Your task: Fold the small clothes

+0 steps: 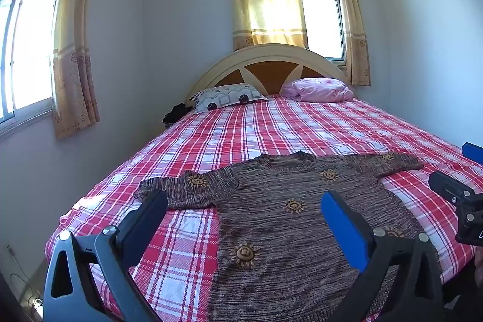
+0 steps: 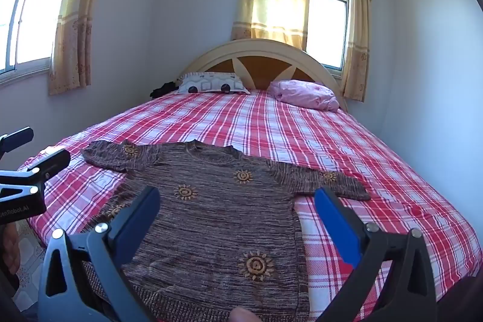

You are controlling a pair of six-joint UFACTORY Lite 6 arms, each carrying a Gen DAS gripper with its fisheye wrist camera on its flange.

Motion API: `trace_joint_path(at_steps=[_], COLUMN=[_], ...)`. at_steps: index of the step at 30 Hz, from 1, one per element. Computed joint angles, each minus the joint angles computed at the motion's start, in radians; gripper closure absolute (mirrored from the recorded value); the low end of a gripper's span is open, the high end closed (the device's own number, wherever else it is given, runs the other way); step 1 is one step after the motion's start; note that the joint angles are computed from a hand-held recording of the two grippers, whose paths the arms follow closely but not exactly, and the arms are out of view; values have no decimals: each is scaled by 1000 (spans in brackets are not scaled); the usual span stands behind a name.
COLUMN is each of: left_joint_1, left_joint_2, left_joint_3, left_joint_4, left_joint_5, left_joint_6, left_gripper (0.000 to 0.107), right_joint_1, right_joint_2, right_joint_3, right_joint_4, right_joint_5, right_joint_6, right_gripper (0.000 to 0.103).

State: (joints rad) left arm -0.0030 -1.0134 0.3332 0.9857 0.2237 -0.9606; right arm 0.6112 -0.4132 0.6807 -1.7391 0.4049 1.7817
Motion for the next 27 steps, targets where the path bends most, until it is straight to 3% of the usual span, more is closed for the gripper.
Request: trace_joint_path(at_steps=[9,27], left_joint_1=[-22,0], left_joint_2=[19,14], left_joint_3=[2,-3], left_joint_4=[105,72], left_joint_5=[15,4], left_joint_6=[-114,-87], left_gripper=[5,5], right_joint_1=[1,3], right_joint_2=[7,11], right_joint_3=[-5,-9], right_joint_4=[-18,-22], right_joint_5=[2,4], right_joint_6=[21,29], right_gripper=[0,0])
